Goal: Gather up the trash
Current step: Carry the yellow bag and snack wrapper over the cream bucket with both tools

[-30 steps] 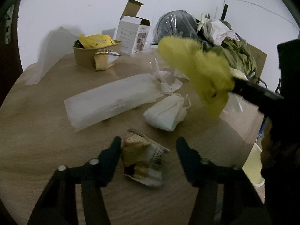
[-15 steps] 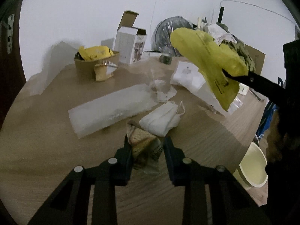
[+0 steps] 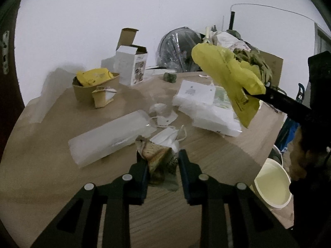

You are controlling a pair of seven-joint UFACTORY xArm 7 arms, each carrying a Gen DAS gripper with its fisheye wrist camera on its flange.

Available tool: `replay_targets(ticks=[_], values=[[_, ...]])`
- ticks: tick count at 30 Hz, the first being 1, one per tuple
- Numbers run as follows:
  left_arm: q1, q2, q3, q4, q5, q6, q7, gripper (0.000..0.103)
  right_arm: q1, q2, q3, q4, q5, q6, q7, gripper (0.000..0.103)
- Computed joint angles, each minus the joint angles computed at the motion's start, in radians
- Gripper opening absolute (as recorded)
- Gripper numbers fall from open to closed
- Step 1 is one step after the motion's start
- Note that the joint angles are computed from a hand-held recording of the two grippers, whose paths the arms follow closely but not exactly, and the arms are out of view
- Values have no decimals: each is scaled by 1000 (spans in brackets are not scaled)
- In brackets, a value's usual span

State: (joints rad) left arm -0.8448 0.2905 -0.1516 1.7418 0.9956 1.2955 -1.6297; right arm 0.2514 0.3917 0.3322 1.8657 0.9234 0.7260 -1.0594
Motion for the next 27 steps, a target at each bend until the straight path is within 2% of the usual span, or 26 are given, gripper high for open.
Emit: replay_targets(ticks=[13,27], values=[[-18,86,44,119,10,-87,117,26,-44,-82,-35,-106,53,-57,-19,22],[-51,211,117,281,-57,-214,277,26,-75,-187,-96,-244,111,-127,-33,22]])
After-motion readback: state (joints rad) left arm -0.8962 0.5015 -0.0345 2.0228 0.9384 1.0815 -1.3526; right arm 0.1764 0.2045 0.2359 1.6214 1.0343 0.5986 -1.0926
